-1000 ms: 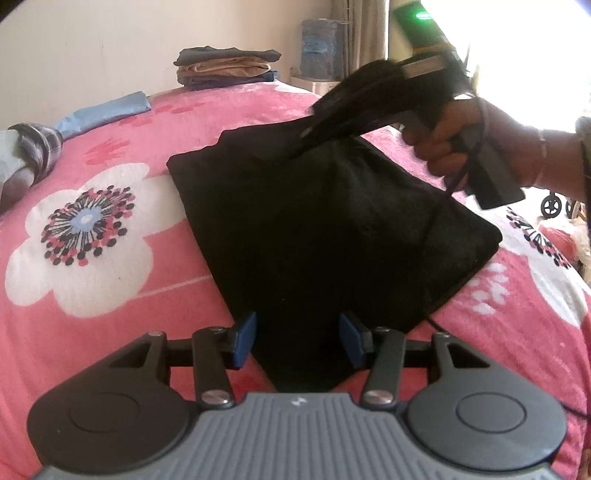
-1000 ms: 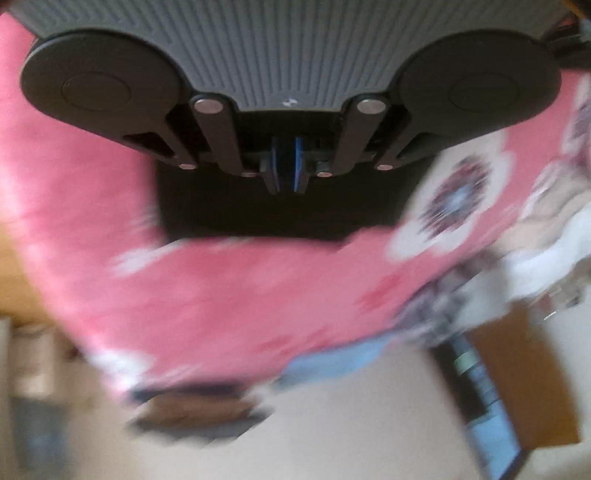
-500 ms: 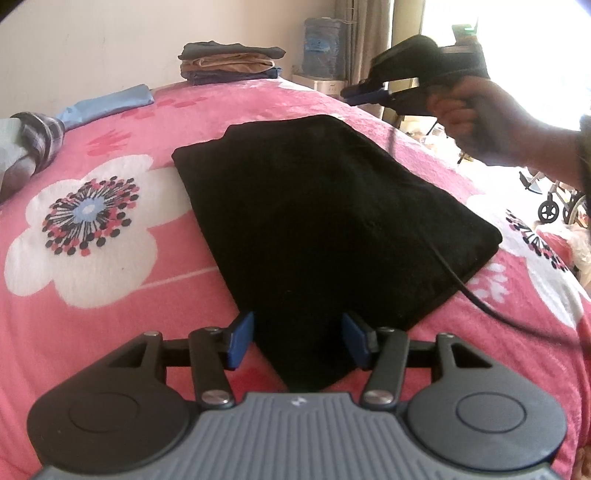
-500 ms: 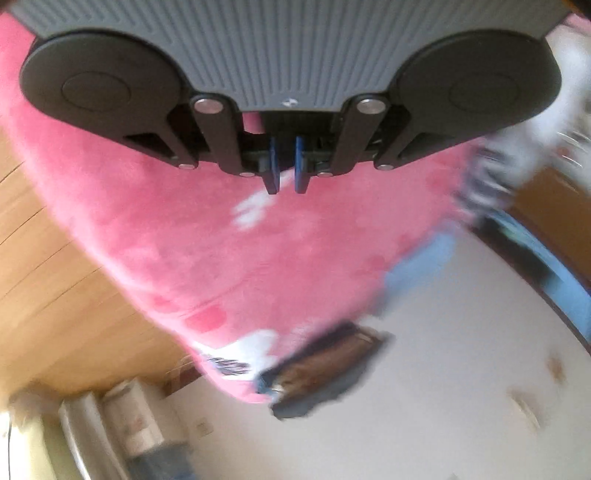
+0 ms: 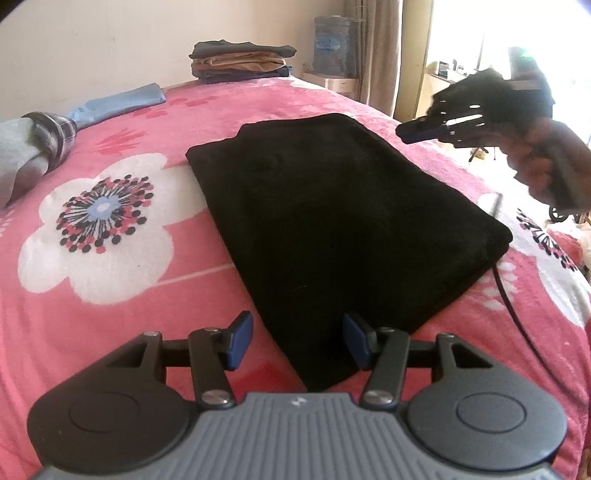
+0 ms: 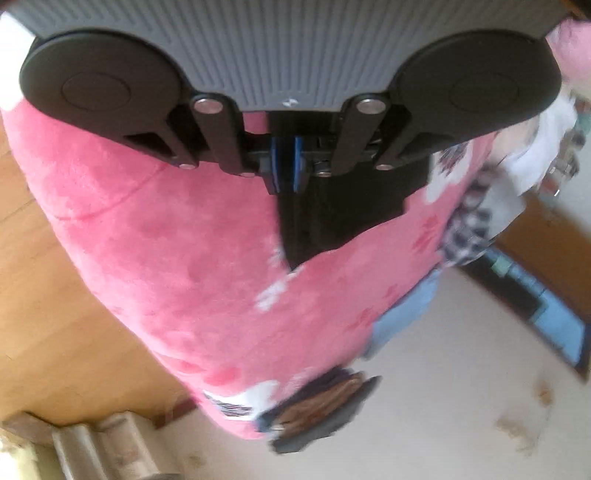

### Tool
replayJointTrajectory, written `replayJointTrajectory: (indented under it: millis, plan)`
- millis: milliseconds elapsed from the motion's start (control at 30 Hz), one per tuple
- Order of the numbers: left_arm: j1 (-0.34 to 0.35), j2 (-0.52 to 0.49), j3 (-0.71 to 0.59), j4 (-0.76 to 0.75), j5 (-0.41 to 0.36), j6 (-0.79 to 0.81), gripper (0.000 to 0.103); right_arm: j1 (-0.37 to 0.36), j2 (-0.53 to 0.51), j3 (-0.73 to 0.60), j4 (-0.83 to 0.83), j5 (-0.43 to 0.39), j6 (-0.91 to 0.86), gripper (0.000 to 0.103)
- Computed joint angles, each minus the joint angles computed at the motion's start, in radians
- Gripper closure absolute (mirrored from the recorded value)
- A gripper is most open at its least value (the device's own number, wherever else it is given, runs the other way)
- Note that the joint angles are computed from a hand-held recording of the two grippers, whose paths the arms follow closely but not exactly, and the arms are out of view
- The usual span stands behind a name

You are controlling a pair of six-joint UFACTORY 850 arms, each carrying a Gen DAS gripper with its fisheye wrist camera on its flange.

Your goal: Fold clothes

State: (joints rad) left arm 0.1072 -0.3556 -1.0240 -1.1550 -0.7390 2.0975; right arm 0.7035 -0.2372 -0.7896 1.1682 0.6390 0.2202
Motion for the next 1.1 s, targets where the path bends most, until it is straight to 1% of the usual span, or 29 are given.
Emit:
replayJointTrajectory:
  millis: [33,100,133,167,200,267,300,333,400,467,533,600,633,667,700,733,800,867,900,933,1000,1100]
  plan:
    - [0.0,0.0,0.001,-0.002,0.002,0.006,0.048,0.014,0.004,-0.004,-0.015,-0.016,-0.032,0.095]
    - [-0.002,0.003,0.007,-0.012,0.01,0.022,0.047,0.042,-0.003,-0.029,0.001,-0.066,-0.15,0.095]
    - [-0.002,0.005,0.009,-0.015,0.014,0.028,0.047,0.053,-0.013,-0.045,0.024,-0.098,-0.208,0.095]
    - [-0.003,0.006,0.01,-0.013,0.016,0.026,0.047,0.067,-0.017,-0.052,0.086,-0.112,-0.284,0.095]
    - [-0.003,0.008,0.011,-0.011,0.019,0.024,0.047,0.086,-0.015,-0.049,0.17,-0.106,-0.369,0.097]
    - [-0.001,0.011,0.013,-0.01,0.024,0.026,0.046,0.12,0.007,-0.024,0.363,-0.055,-0.473,0.095]
    - [0.001,0.012,0.014,-0.01,0.027,0.028,0.046,0.135,0.02,-0.007,0.447,-0.022,-0.497,0.095]
    - [0.002,0.012,0.014,-0.01,0.029,0.029,0.045,0.152,0.035,0.011,0.49,0.015,-0.485,0.095]
    - [0.002,0.012,0.014,-0.005,0.034,0.021,0.045,0.183,0.056,0.019,0.484,0.071,-0.47,0.095]
    - [0.0,0.015,0.017,-0.003,0.041,0.01,0.044,0.197,0.039,-0.015,0.447,0.081,-0.535,0.095]
    - [-0.003,0.02,0.022,-0.002,0.05,0.003,0.044,0.204,0.0,-0.071,0.414,0.05,-0.638,0.095]
    - [0.0,0.026,0.027,0.007,0.055,-0.001,0.044,0.204,-0.04,-0.118,0.392,-0.006,-0.71,0.095]
    - [0.001,0.03,0.029,0.011,0.057,-0.003,0.044,0.205,-0.058,-0.136,0.408,-0.03,-0.744,0.095]
    - [0.003,0.033,0.031,0.015,0.06,-0.005,0.044,0.211,-0.071,-0.147,0.458,-0.041,-0.795,0.095]
    - [0.004,0.036,0.033,0.02,0.062,-0.008,0.044,0.219,-0.078,-0.149,0.512,-0.041,-0.841,0.097]
    - [0.008,0.038,0.035,0.026,0.063,-0.009,0.044,0.233,-0.074,-0.137,0.535,-0.035,-0.846,0.097]
    - [0.015,0.04,0.036,0.033,0.061,-0.007,0.044,0.265,-0.043,-0.101,0.548,-0.009,-0.797,0.097]
    - [0.018,0.04,0.035,0.039,0.061,-0.009,0.043,0.289,-0.039,-0.12,0.672,0.044,-0.888,0.097]
    - [0.017,0.039,0.035,0.042,0.062,-0.014,0.043,0.292,-0.043,-0.137,0.724,0.066,-0.935,0.094]
    - [0.017,0.039,0.034,0.045,0.063,-0.019,0.043,0.298,-0.04,-0.145,0.743,0.084,-0.952,0.094]
    - [0.016,0.038,0.034,0.05,0.064,-0.028,0.043,0.305,-0.039,-0.159,0.702,0.095,-0.939,0.094]
    - [0.014,0.043,0.036,0.057,0.07,-0.036,0.043,0.293,-0.076,-0.212,0.605,0.061,-0.946,0.094]
